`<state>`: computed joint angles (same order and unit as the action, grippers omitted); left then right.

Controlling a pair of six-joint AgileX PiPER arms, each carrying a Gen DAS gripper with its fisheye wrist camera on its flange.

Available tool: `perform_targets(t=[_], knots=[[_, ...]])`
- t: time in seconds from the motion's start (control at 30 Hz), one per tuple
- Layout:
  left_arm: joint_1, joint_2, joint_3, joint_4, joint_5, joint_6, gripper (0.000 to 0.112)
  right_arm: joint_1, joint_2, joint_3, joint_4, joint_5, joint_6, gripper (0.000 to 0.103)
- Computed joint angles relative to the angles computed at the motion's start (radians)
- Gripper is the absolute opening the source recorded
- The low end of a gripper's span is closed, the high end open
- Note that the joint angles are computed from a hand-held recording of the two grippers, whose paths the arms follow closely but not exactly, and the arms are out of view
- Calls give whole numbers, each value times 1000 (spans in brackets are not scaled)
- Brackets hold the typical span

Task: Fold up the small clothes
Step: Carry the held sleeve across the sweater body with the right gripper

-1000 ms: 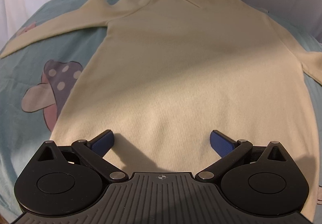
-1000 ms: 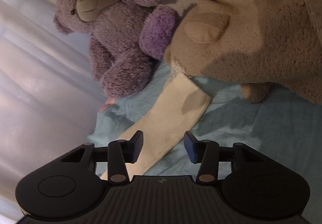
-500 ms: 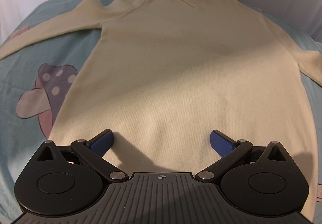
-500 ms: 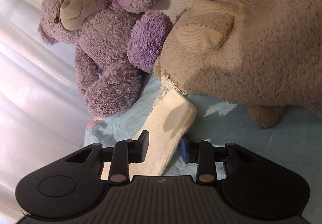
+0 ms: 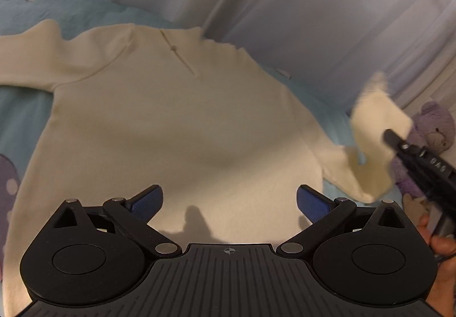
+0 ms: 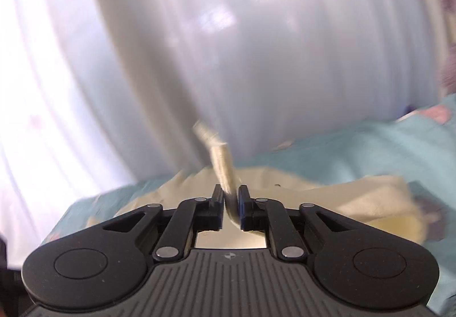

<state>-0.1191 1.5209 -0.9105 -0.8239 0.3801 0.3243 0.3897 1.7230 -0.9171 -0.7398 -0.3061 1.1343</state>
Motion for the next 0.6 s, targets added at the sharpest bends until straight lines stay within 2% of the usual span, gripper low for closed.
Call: perform_targets(t=[0.07,0.1,0.17,0.3,0.37,0.43,0.57,0.6], knots=[[20,59,-49,-150,33,149,100,31,23,6,-80,-5,96,33],[25,94,-81,-174,53,176,98,43,10,34,-60,0,85,34],[37,163,-137,-178,90,165,95,42,-28,97,21,11,-3,41],[77,269,-202,-267,200,202,87,-44,-120,209,-54,-11,97,53],[71,313,-241,-254,222,187,81,-83,-156,260,-42,-42,116,62],[61,361,-298,-231,243,156,76,-95,-187,310,42,-58,78,71],[48,426,-377,-205,269,126,66,-115,-213,338,62,-72,95,75],[47,434,-392,-192,278,107,59,-118,-217,343,70,-73,89,75]])
